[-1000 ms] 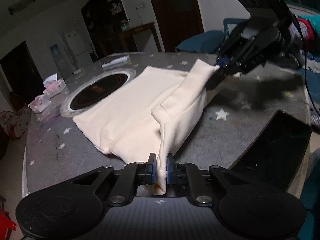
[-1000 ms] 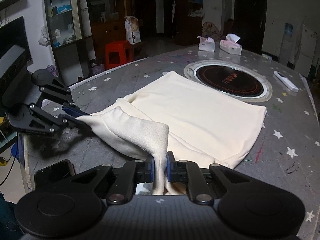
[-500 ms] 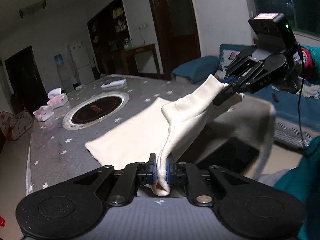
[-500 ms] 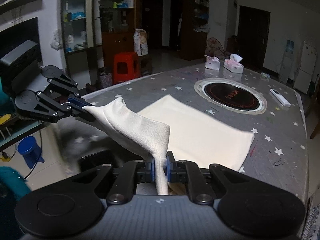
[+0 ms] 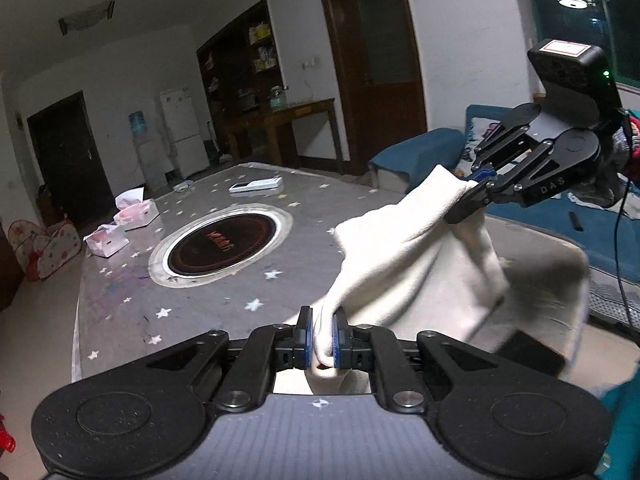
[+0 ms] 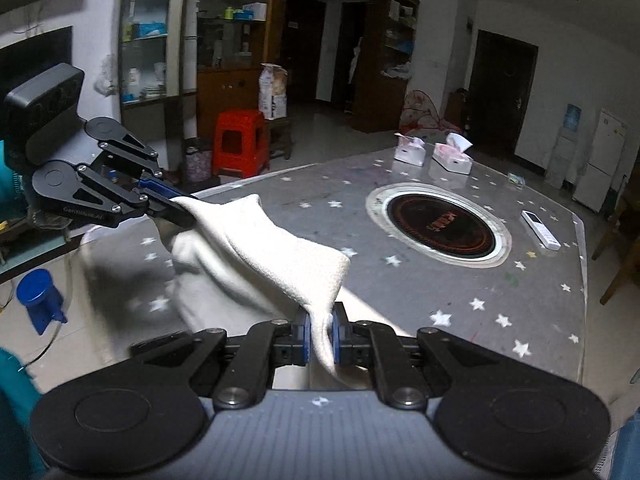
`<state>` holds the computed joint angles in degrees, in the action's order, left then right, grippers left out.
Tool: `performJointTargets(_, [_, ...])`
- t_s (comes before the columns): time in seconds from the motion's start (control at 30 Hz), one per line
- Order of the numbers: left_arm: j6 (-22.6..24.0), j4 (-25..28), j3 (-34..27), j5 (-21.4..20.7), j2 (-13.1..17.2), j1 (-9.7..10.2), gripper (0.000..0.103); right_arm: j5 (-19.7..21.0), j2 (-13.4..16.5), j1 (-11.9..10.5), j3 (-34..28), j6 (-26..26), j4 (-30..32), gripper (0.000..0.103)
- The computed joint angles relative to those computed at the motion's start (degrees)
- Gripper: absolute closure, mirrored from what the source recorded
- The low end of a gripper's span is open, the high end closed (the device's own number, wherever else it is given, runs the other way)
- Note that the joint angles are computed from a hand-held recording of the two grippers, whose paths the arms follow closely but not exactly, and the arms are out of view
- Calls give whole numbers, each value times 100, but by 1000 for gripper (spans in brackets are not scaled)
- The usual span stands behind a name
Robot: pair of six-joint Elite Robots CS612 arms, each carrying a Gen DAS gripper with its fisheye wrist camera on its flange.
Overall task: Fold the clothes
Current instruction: 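Lift the hem with both grippers and fold it over toward the collar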
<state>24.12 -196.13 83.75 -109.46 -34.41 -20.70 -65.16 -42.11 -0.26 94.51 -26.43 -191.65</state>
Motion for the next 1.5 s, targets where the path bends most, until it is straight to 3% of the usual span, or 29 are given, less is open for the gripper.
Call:
performJointTargets(0.37, [-415, 1758, -1823, 653, 937, -62, 92, -519, 804, 61, -1482, 343, 1345, 94])
performJointTargets(0.57, [-676, 1940, -2114, 1036, 1176, -97, 80, -751, 1159, 51, -1862, 990, 1556, 82])
performJointTargets(0.67, [-889, 1847, -2078, 1159, 1153, -94, 72, -809, 1164, -5, -1808, 1391, 1346, 81])
performJointTargets(0.87, [-1221, 1244, -1657, 1410, 937, -127, 70, -898, 979, -125, -1378, 1907, 836, 81])
performJointTargets(1.13, [-1002, 1051, -1035, 682, 653, -202, 70, -763, 854, -185, -988, 1999, 813, 81])
performJointTargets(1.47, [-730, 1165, -749, 502, 576, -297, 70, -699, 1017, -197, -1070, 2573, 590, 81])
performJointTargets(1.5, [-735, 1160, -724, 511, 567, -303, 70, -686, 1026, -201, -1057, 2621, 526, 88])
